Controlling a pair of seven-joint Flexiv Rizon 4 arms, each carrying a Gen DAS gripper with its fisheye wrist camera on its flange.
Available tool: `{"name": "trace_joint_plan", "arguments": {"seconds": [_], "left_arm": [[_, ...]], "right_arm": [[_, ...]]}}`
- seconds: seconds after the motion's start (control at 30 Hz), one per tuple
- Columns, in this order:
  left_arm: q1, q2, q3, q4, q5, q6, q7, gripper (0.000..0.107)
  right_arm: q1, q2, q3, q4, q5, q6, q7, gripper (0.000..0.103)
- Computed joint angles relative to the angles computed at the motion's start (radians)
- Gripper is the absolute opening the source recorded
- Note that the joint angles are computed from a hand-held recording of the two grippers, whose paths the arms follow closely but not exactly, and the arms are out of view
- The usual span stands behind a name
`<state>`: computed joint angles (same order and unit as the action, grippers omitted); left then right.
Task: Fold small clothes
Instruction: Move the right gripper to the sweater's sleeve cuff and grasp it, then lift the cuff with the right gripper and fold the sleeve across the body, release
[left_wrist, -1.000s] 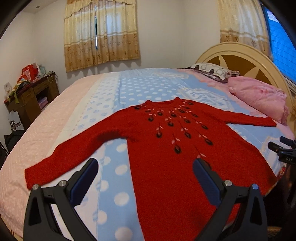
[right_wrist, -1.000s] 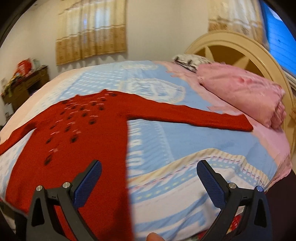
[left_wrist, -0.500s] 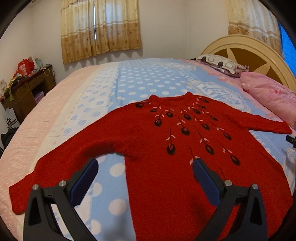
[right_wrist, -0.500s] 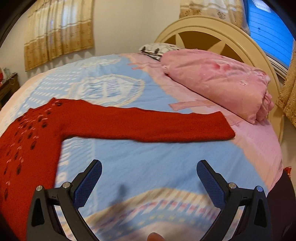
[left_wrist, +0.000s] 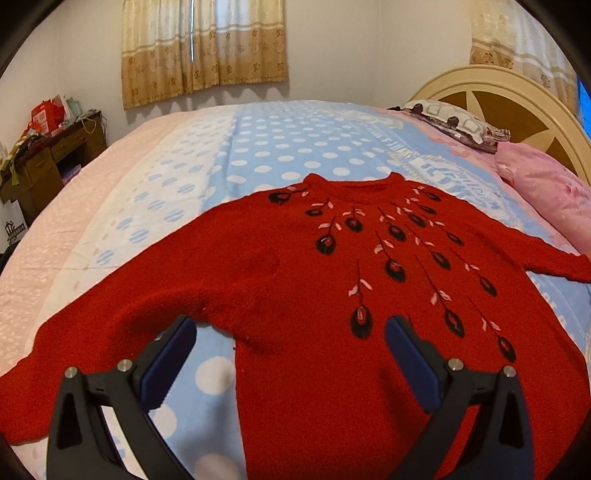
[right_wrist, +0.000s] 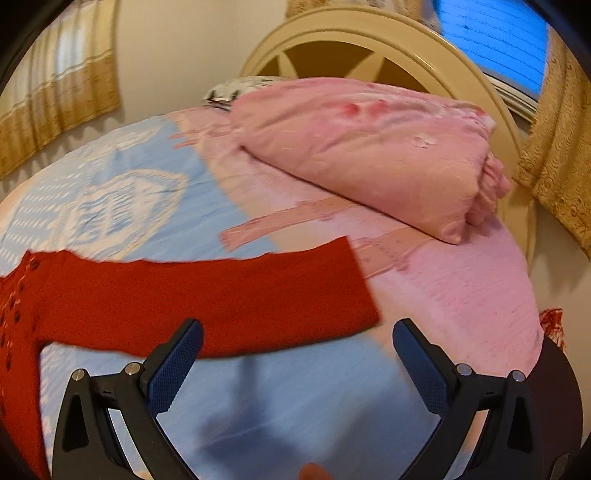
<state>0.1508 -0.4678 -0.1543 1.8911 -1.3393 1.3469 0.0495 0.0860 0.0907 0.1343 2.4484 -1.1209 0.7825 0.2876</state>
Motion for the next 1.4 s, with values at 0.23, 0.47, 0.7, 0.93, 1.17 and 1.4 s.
{"name": "trace_joint_plan", "arguments": {"seconds": [0.23,0.47,0.7,0.93,1.17,1.4], "left_arm": [[0.023,-0.036,-0.002,-0.04,0.051,-0.003,-0.066,0.103],[0.059,-0.047,-0.016,-0.048,0.089,-0.035,-0.121,0.103],[0.071,-0.04,-0.022,-0.043,0.069,-0.055,-0.115,0.103],[0.075,-0.041,-0.008,-0.047,0.046,-0.081,-0.117,0.103],[0.079,-0.033,0.001,-0.043,0.009,-0.098,-0.089,0.103],[0.083,-0.035,0.021,-0.046,-0.007,-0.127,-0.097,0.103]], "right_arm": [[-0.083,-0.009,-0.062,0.014,0.043,0.088,-0.035,0.101],[-0.125,-0.068,-0.082,-0.004,0.083,0.224,-0.082,0.075],[-0.11,-0.117,-0.092,-0.051,0.123,0.285,-0.156,0.011],[-0.082,-0.131,-0.086,-0.1,0.115,0.33,-0.164,0.008],[-0.029,-0.164,-0.077,-0.197,0.115,0.393,-0.183,0.008],[0.057,-0.224,-0.076,-0.328,0.095,0.393,-0.213,0.008]]}}
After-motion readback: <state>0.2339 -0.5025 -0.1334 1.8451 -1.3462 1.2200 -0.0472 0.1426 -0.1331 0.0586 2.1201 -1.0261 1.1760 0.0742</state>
